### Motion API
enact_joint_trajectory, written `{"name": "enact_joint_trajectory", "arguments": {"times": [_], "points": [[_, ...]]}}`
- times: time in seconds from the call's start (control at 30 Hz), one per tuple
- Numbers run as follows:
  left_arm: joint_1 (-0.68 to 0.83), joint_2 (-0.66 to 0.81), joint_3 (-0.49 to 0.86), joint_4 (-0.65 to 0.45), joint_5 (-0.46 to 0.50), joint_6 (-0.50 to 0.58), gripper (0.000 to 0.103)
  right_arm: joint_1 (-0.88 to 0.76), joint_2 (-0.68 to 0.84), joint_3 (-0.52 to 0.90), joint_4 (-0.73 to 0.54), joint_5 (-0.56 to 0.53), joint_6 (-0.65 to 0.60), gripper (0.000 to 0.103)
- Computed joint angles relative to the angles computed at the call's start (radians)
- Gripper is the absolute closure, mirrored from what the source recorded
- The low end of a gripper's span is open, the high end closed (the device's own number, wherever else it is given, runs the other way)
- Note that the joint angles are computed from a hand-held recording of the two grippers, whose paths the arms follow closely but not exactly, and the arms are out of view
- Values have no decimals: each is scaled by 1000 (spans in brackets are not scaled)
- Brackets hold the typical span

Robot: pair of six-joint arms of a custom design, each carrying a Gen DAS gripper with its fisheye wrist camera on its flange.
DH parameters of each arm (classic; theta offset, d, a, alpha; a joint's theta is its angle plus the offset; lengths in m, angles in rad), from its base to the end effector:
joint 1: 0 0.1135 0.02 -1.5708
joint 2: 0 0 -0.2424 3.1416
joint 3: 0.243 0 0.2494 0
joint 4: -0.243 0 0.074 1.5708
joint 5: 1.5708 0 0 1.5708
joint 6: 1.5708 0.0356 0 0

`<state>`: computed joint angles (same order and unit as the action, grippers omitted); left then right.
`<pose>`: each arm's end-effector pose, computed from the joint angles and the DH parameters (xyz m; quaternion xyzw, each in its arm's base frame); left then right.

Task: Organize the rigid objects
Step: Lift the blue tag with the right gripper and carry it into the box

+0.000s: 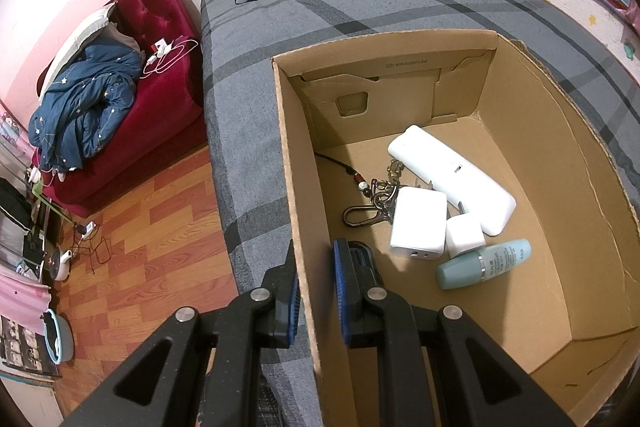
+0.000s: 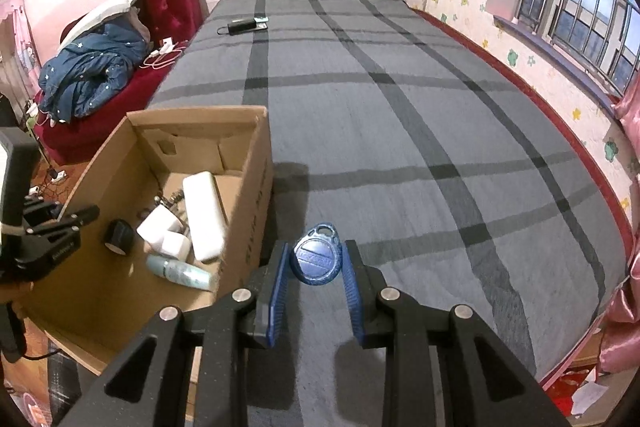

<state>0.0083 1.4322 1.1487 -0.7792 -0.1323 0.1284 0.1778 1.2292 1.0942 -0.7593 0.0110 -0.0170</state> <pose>0.2888 0.0071 0.2480 0.0414 0.9650 0.0810 0.2458 0.2514 0.0448 0.2833 -0.0899 0.9390 0.0215 0.3312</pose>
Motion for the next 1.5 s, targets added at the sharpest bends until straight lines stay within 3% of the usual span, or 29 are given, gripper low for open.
{"name": "enact_joint_trajectory", "arguments": {"times": [1.0,1.5], "points": [[7,5,7,-5,21,-7,87,297,202,227,0,62,121,75],[19,10,13,-6,38,-4,87,367,451,375,-62,64,184,75]]}}
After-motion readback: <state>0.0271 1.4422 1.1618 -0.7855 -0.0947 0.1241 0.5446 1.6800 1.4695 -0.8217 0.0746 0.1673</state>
